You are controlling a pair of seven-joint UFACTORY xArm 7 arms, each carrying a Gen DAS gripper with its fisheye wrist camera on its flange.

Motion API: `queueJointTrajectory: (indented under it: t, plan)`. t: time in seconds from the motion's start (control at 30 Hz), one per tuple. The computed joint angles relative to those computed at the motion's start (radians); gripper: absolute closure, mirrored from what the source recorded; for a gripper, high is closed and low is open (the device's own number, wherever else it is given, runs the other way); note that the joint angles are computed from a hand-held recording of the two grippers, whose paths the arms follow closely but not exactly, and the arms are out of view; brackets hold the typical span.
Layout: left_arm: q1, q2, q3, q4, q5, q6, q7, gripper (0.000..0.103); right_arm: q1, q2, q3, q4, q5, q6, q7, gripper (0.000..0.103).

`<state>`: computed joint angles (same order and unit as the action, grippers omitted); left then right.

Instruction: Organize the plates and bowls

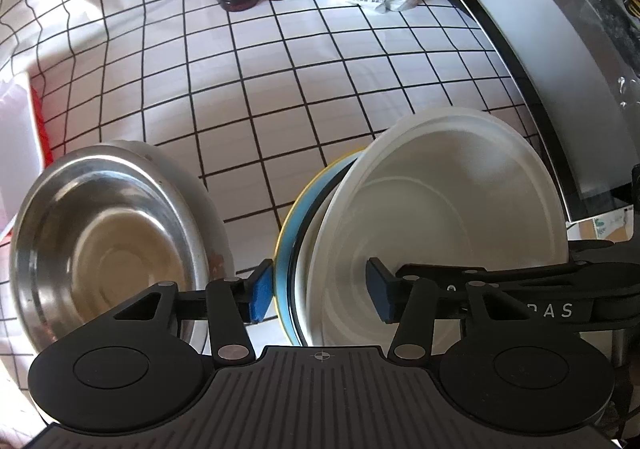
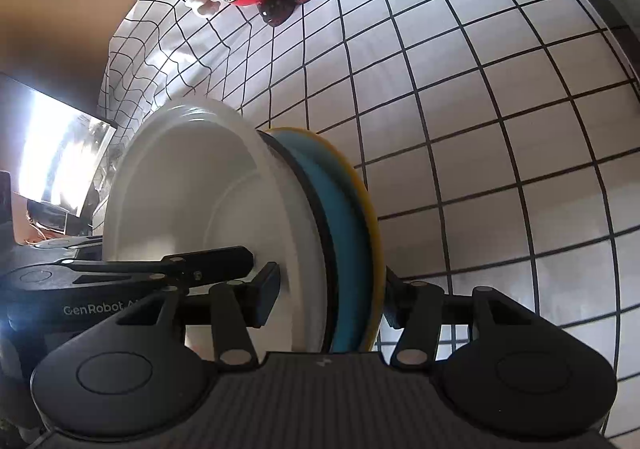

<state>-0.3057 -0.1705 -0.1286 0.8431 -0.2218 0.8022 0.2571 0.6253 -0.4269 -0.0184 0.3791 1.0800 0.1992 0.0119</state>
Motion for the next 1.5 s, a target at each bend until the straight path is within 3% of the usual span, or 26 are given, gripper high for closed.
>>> queueJointTrajectory:
  t: [0.07,0.2,0.5,0.57,0.67,0.77,0.83,0.9,1.03,1.27,1.5]
  plan:
    - [0.000,-0.015,0.004,-0.002,-0.009,0.011,0.008,0.051,-0.022,-0.015,0.016,-0.004,-0.035,0.018,0.042,0.045]
    - [-0.002,-0.050,0.015,-0.007,-0.025,0.040,0.049,0.051,-0.104,-0.052,0.097,-0.012,-0.225,0.046,0.215,0.045]
    - [0.002,-0.051,0.033,-0.034,-0.091,0.009,0.117,0.051,-0.020,-0.030,0.021,-0.014,-0.337,-0.001,0.287,0.044]
    - [0.001,-0.029,0.047,-0.007,-0.131,0.033,0.155,0.051,0.039,-0.026,-0.059,-0.014,-0.297,-0.003,0.210,0.044]
    - [0.019,0.020,0.063,0.056,-0.181,0.120,0.207,0.054,0.014,-0.031,-0.076,-0.022,-0.292,0.022,0.192,0.044]
    - [0.036,0.024,0.044,0.047,-0.150,0.105,0.202,0.054,0.024,-0.053,-0.111,-0.034,-0.235,0.059,0.131,0.044]
    - [0.037,0.037,0.046,0.051,-0.183,0.124,0.220,0.054,0.022,-0.058,-0.103,-0.037,-0.210,0.076,0.103,0.044]
    - [0.037,0.048,0.037,0.050,-0.200,0.124,0.219,0.047,0.032,-0.047,-0.094,-0.032,-0.167,0.071,0.075,0.044]
    - [0.022,0.044,0.004,0.027,-0.129,0.072,0.191,0.045,0.085,-0.033,-0.114,-0.027,0.030,0.024,-0.034,0.044]
    - [0.022,0.093,0.007,0.086,-0.114,0.127,0.116,0.044,0.074,-0.032,-0.069,-0.029,0.232,-0.009,-0.174,0.045]
    - [0.033,0.122,0.009,0.115,-0.140,0.159,0.120,0.041,-0.028,-0.030,0.024,-0.034,0.187,0.020,-0.099,0.043]
